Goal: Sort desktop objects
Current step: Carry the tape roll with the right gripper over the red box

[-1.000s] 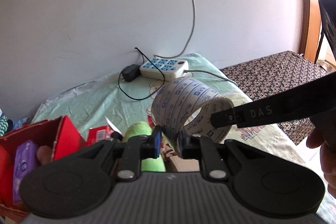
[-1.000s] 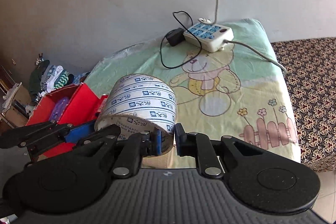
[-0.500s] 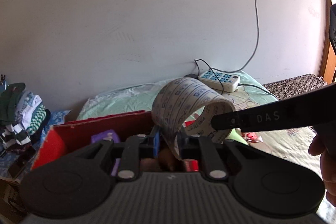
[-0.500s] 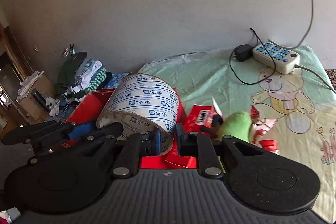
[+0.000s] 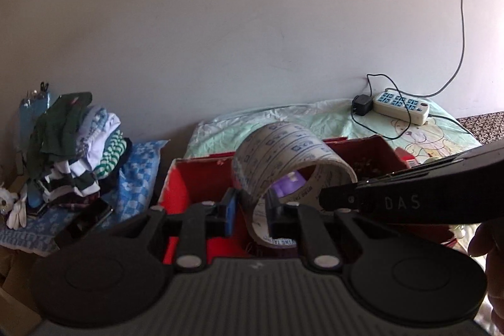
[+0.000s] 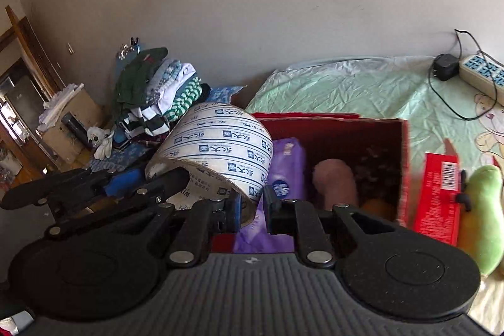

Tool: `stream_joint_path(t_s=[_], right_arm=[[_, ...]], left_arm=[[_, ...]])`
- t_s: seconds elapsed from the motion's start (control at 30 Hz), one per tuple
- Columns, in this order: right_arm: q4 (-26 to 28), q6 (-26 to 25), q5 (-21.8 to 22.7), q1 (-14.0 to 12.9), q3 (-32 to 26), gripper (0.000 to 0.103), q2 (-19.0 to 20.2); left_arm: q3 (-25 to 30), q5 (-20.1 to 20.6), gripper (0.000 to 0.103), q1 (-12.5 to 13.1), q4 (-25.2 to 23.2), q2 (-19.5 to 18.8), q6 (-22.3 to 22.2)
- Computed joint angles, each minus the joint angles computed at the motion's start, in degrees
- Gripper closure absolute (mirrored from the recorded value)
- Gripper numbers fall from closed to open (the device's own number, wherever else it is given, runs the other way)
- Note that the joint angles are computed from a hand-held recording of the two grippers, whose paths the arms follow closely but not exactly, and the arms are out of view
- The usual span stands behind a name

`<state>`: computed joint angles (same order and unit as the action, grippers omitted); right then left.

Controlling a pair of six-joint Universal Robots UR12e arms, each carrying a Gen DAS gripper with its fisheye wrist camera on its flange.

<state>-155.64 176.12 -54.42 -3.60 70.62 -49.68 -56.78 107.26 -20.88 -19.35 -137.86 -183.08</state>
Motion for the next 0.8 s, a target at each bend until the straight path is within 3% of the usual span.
stream_joint_path(t_s=[0.33,0.57,0.73,0.8], right_arm=[[12.2,-1.29,-3.7,2.9,-7.51,0.087,3.13],[14.52,0.06,-7.57,4.22,-12.09,0.093,6.23],[15.58,-0.57,-8.53,4.71,-14.94,0.094,8.31],[16.58,-0.08,-8.17,4.69,-16.21,0.094,8.94]], left_arm=[[2.05,-1.97,0.091,2.71,-5.02,-1.2,-0.43],[7.86,-1.16,0.087,3.56,-12.04,-4.96,-0.36],[9.71,-0.39,0.083,3.69,-13.6,-6.32,-0.2],[10.33,-0.08,0.077,3.65,-13.73,-6.74,0.0]])
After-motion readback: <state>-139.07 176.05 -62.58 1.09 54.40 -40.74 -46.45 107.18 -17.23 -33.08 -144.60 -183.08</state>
